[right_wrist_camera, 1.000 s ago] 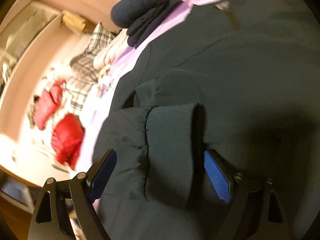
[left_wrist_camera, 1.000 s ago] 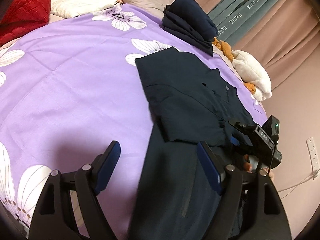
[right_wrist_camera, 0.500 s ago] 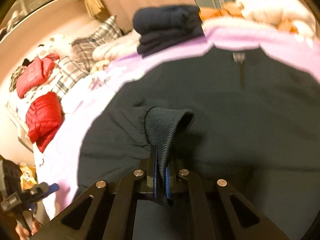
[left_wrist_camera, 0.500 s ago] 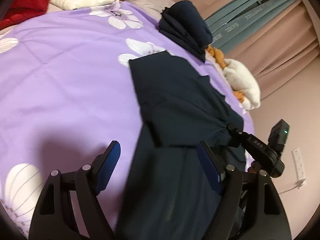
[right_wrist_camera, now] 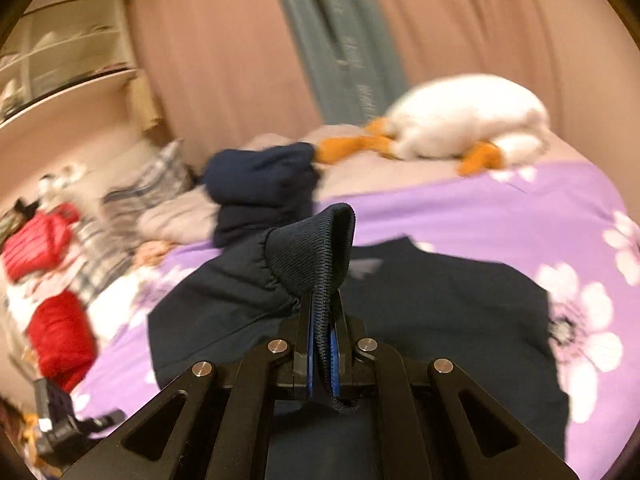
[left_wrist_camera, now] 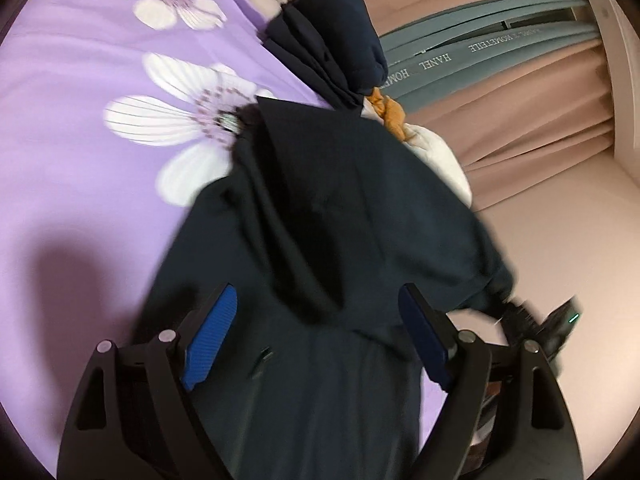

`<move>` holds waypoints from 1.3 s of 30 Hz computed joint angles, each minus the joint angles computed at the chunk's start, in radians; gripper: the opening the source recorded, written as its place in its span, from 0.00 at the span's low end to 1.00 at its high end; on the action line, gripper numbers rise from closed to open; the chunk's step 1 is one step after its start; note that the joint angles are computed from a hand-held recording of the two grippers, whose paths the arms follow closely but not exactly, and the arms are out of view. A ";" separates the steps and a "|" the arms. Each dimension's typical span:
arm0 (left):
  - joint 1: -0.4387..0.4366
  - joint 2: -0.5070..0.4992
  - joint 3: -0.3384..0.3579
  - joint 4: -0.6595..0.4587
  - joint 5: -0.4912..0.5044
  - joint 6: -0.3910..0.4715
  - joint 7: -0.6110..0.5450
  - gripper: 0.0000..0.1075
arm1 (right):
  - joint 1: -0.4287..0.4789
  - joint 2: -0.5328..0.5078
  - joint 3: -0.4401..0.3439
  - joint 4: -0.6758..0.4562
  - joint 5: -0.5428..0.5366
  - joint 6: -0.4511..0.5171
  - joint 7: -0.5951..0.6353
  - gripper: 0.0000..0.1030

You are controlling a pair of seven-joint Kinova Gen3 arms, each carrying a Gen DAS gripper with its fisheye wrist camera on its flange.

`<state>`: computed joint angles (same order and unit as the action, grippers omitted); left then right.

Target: Fold large clothes

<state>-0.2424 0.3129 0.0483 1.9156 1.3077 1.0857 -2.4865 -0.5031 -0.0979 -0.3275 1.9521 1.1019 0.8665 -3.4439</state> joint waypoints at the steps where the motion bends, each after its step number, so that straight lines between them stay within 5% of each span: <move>1: 0.009 0.022 0.009 -0.020 0.004 0.006 0.014 0.77 | 0.007 -0.003 0.009 0.021 -0.014 -0.001 -0.011 0.07; 6: 0.039 0.118 0.125 -0.156 -0.089 -0.074 0.173 0.77 | 0.053 -0.005 0.053 0.135 -0.086 -0.055 -0.100 0.07; 11: 0.200 0.110 0.028 -0.198 -0.136 -0.255 0.240 0.77 | 0.092 0.020 0.076 0.189 -0.185 -0.112 -0.090 0.07; 14: 0.169 0.130 0.101 -0.200 -0.174 -0.343 0.294 0.75 | 0.110 0.007 0.089 0.219 -0.190 -0.166 -0.084 0.07; 16: 0.149 0.150 0.127 -0.209 -0.160 -0.368 0.286 0.68 | 0.119 0.007 0.090 0.210 -0.208 -0.169 -0.046 0.07; 18: 0.146 0.146 0.136 -0.218 -0.173 -0.410 0.294 0.45 | 0.122 0.007 0.085 0.195 -0.222 -0.157 -0.007 0.07; 21: 0.114 0.155 0.148 -0.212 -0.178 -0.419 0.313 0.26 | 0.126 -0.017 0.075 0.214 -0.225 -0.170 -0.005 0.07; 23: 0.114 0.171 0.146 -0.222 -0.213 -0.421 0.349 0.21 | 0.138 -0.006 0.074 0.234 -0.232 -0.196 -0.008 0.07; 27: 0.093 0.171 0.166 -0.215 -0.236 -0.420 0.345 0.21 | 0.128 0.030 0.076 0.228 -0.259 -0.172 0.035 0.10; 32: 0.101 0.118 0.129 -0.229 -0.399 -0.372 0.382 0.32 | 0.092 0.030 0.099 0.185 -0.312 -0.048 0.082 0.35; 33: 0.106 0.102 0.122 -0.225 -0.439 -0.376 0.392 0.41 | 0.102 0.023 0.075 0.180 -0.308 -0.008 0.069 0.40; 36: 0.124 0.040 0.116 -0.186 -0.519 -0.428 0.372 0.54 | 0.124 0.005 -0.008 0.174 -0.280 0.114 0.006 0.41; 39: 0.141 0.001 0.131 -0.166 -0.565 -0.442 0.325 0.56 | 0.044 -0.015 0.010 0.177 -0.251 0.150 -0.020 0.41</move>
